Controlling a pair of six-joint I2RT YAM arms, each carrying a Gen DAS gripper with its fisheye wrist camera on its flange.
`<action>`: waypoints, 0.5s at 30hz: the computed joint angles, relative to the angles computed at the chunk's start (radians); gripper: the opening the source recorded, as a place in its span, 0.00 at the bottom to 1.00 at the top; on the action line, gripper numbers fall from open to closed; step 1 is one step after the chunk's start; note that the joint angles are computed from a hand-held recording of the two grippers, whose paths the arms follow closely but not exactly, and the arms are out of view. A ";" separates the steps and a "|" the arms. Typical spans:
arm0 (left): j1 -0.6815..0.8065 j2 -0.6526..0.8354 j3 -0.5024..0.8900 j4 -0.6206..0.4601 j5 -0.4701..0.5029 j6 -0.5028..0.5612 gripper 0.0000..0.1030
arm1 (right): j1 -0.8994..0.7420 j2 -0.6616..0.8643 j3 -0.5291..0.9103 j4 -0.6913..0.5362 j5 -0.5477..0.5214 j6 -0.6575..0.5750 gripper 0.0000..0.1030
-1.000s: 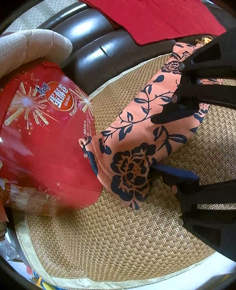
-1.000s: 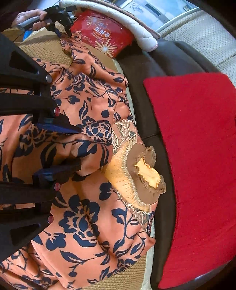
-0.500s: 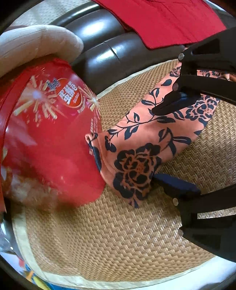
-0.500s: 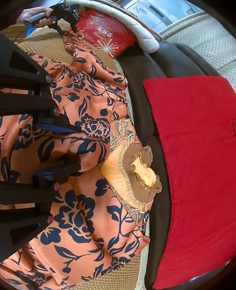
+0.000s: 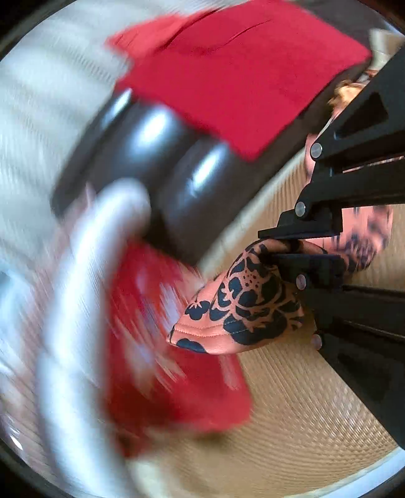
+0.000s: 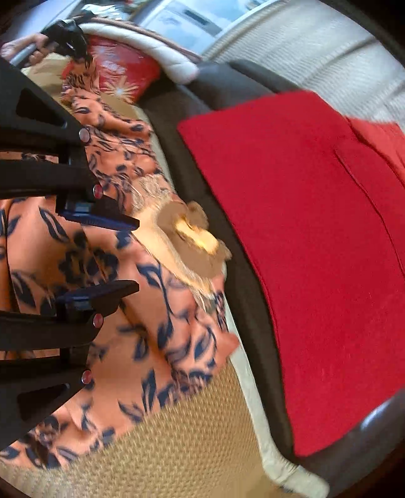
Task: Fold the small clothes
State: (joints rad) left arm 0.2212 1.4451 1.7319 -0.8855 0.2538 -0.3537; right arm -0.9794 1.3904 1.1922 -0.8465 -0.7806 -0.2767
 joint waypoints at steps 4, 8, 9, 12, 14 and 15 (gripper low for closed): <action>-0.282 -0.036 0.089 -0.013 -0.090 0.024 0.07 | -0.081 0.032 0.055 -0.020 -0.059 0.002 0.36; -0.678 0.004 0.189 -0.034 -0.225 0.036 0.07 | -0.151 0.085 0.114 -0.048 -0.105 -0.005 0.36; -0.793 0.035 0.215 -0.034 -0.256 0.040 0.07 | -0.165 0.099 0.127 -0.055 -0.114 -0.008 0.36; -0.998 0.170 0.329 -0.087 -0.209 0.059 0.11 | -0.199 0.141 0.165 -0.079 -0.138 -0.030 0.36; -1.056 0.253 0.418 -0.156 -0.167 0.071 0.11 | -0.219 0.168 0.195 -0.130 -0.161 -0.077 0.36; -1.065 0.260 0.435 -0.169 -0.171 0.065 0.14 | -0.224 0.182 0.213 -0.160 -0.171 -0.099 0.36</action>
